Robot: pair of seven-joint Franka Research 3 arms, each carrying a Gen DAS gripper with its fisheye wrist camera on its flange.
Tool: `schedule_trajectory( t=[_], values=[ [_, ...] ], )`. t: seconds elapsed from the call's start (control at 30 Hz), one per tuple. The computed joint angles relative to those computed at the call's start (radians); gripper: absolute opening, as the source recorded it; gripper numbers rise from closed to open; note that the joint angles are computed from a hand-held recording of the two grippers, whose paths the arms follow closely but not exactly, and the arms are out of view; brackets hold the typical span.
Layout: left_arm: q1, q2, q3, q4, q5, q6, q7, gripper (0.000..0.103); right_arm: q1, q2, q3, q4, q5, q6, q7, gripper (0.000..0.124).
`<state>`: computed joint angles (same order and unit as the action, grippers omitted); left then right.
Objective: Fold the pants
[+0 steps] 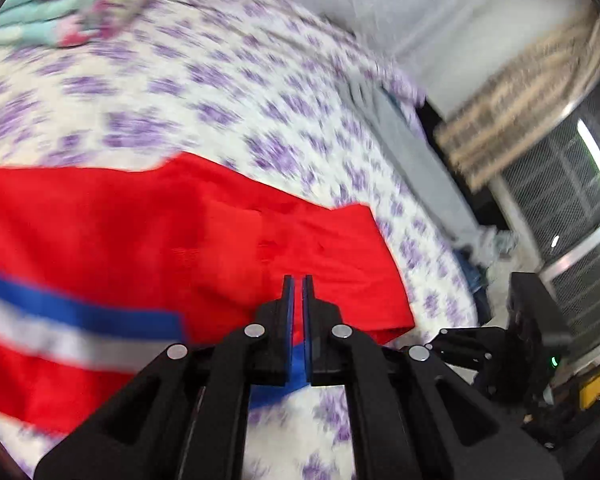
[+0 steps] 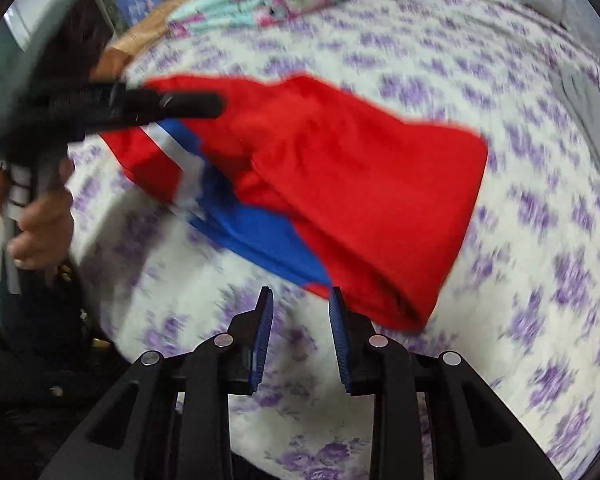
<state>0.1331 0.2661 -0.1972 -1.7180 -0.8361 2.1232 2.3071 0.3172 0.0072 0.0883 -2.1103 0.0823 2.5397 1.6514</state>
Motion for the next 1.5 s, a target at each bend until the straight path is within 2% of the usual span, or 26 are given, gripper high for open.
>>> schedule_trajectory(
  t=[0.07,0.1,0.17,0.27,0.37,0.53,0.6,0.67,0.73,0.77,0.8,0.83,0.97,1.07,1.2,1.27,1.33,1.43,1.5],
  values=[
    [-0.047,0.042,0.001,0.034,0.111,0.037,-0.072,0.001,-0.004,-0.008,-0.007,-0.019,-0.221,0.052,0.171,0.024],
    [-0.073,0.081,0.004,0.071,0.184,0.043,-0.135,0.001,-0.008,-0.013,-0.009,-0.020,-0.286,0.061,0.216,0.017],
    [-0.061,0.122,-0.014,0.110,0.202,0.025,-0.162,0.001,-0.015,-0.020,-0.009,-0.020,-0.321,0.076,0.232,0.014],
    [-0.047,0.129,-0.033,0.124,0.217,0.040,-0.183,0.001,-0.015,-0.011,-0.001,-0.002,-0.419,0.066,0.276,0.014],
    [-0.049,0.127,-0.043,0.135,0.241,0.057,-0.204,0.001,-0.003,0.009,0.002,0.035,-0.554,0.027,0.357,0.017],
    [-0.061,0.169,-0.052,0.203,0.298,0.038,-0.249,0.001,0.020,0.048,-0.006,0.107,-0.627,-0.066,0.382,0.027],
    [-0.062,0.195,-0.058,0.241,0.315,0.020,-0.260,0.001,0.033,0.069,-0.006,0.139,-0.642,-0.100,0.352,0.042],
    [-0.061,0.210,-0.065,0.258,0.327,0.015,-0.262,0.001,0.043,0.110,-0.008,0.188,-0.623,-0.154,0.291,0.053],
    [-0.055,0.219,-0.073,0.263,0.327,0.006,-0.255,0.001,0.049,0.160,-0.017,0.236,-0.573,-0.214,0.252,0.052],
    [-0.051,0.222,-0.077,0.263,0.325,0.000,-0.252,0.001,0.045,0.182,-0.023,0.249,-0.526,-0.227,0.225,0.042],
    [-0.047,0.223,-0.079,0.263,0.321,-0.003,-0.251,0.001,0.045,0.188,-0.029,0.248,-0.502,-0.223,0.210,0.008],
    [-0.044,0.222,-0.080,0.262,0.319,-0.005,-0.250,0.001,0.045,0.188,-0.036,0.244,-0.488,-0.219,0.199,0.004],
    [-0.036,0.200,-0.079,0.237,0.311,0.004,-0.244,0.001,0.020,0.094,-0.037,0.158,-0.352,-0.133,0.141,0.003],
    [-0.026,0.139,-0.073,0.159,0.293,0.045,-0.213,0.001,-0.002,0.027,-0.028,0.087,-0.218,-0.091,0.053,0.003],
    [-0.053,0.143,-0.048,0.142,0.336,0.084,-0.238,0.001,-0.028,0.050,-0.029,0.055,-0.067,-0.086,-0.016,0.003],
    [-0.057,0.153,-0.050,0.143,0.349,0.109,-0.237,0.001,-0.040,0.051,-0.026,0.028,0.026,-0.035,-0.085,0.003],
    [-0.061,0.150,-0.052,0.135,0.366,0.135,-0.235,0.001,-0.041,0.036,-0.025,0.015,0.037,-0.024,-0.122,0.004],
    [-0.064,0.129,-0.054,0.110,0.386,0.156,-0.234,0.001,-0.036,0.014,-0.024,0.008,-0.002,-0.047,-0.100,0.007],
    [-0.057,0.097,-0.054,0.078,0.383,0.169,-0.221,0.001,-0.036,-0.017,-0.022,0.010,0.013,-0.081,-0.094,0.021]
  ],
)
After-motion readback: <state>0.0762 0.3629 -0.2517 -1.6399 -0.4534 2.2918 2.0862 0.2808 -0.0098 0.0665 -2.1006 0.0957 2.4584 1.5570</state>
